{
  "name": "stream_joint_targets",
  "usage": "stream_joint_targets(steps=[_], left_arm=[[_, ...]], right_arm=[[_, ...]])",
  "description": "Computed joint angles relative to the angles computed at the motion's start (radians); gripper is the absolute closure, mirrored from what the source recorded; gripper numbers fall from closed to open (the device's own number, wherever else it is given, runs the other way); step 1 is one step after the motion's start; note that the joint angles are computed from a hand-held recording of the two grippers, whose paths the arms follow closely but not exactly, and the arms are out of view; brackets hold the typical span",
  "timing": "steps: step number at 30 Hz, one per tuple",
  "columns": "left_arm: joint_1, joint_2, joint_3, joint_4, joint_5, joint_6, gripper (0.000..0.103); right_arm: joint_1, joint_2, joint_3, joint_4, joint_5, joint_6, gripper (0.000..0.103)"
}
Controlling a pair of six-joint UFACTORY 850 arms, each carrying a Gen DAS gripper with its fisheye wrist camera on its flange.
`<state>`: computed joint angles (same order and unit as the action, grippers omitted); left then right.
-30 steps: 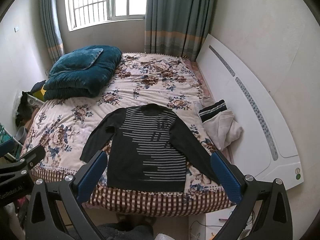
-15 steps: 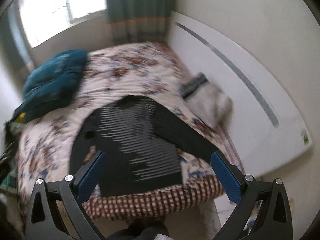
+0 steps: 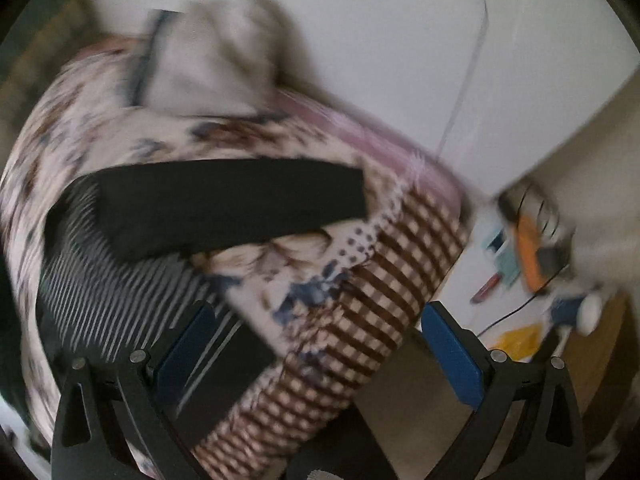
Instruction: Fold small clothes
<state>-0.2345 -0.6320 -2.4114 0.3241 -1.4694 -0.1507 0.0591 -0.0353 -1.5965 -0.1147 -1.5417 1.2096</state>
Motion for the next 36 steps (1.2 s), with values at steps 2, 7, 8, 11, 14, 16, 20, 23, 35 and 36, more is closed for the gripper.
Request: stream_joint_targets(steps=[2,7,8,11,14,16,20,23,35,36], left_arm=[[-0.018,-0.008,0.09,0.017,0.034,-0.059,0.0],[-0.032,-0.023,0.23,0.031,0.069,-0.118,0.0],[-0.032,-0.026,0.247,0.034,0.074,-0.128,0.0],[-0.033,-0.043,0.281,0.046,0.087,-0.146,0.0],[-0.036,-0.057,0.302,0.051,0.115,-0.156,0.0],[-0.04,-0.064,0.317,0.06,0.137,-0.154,0.0],[-0.037,-0.073,0.319,0.053,0.163,-0.166,0.0],[-0.037,-0.084,0.313,0.042,0.18,-0.163,0.0],[0.034,-0.114,0.263,0.021,0.207,-0.209,0.0],[0.052,-0.11,0.266,0.019,0.214,-0.215,0.0]], right_arm=[[-0.077,0.049,0.162,0.048,0.096,0.008,0.0],[-0.235,0.106,0.463,0.153,0.335,0.058,0.001],[-0.252,0.113,0.507,0.178,0.392,0.074,0.002],[-0.303,0.13,0.628,0.243,0.574,0.108,0.013],[-0.311,0.142,0.7,0.254,0.724,0.163,0.039],[-0.286,0.135,0.694,0.161,0.729,0.238,0.096],[-0.223,0.131,0.621,-0.116,0.634,0.332,0.096],[-0.187,0.104,0.558,-0.276,0.527,0.325,0.096],[-0.021,-0.197,0.048,-0.388,0.481,0.134,0.095],[0.011,-0.256,-0.046,-0.388,0.483,0.09,0.095]])
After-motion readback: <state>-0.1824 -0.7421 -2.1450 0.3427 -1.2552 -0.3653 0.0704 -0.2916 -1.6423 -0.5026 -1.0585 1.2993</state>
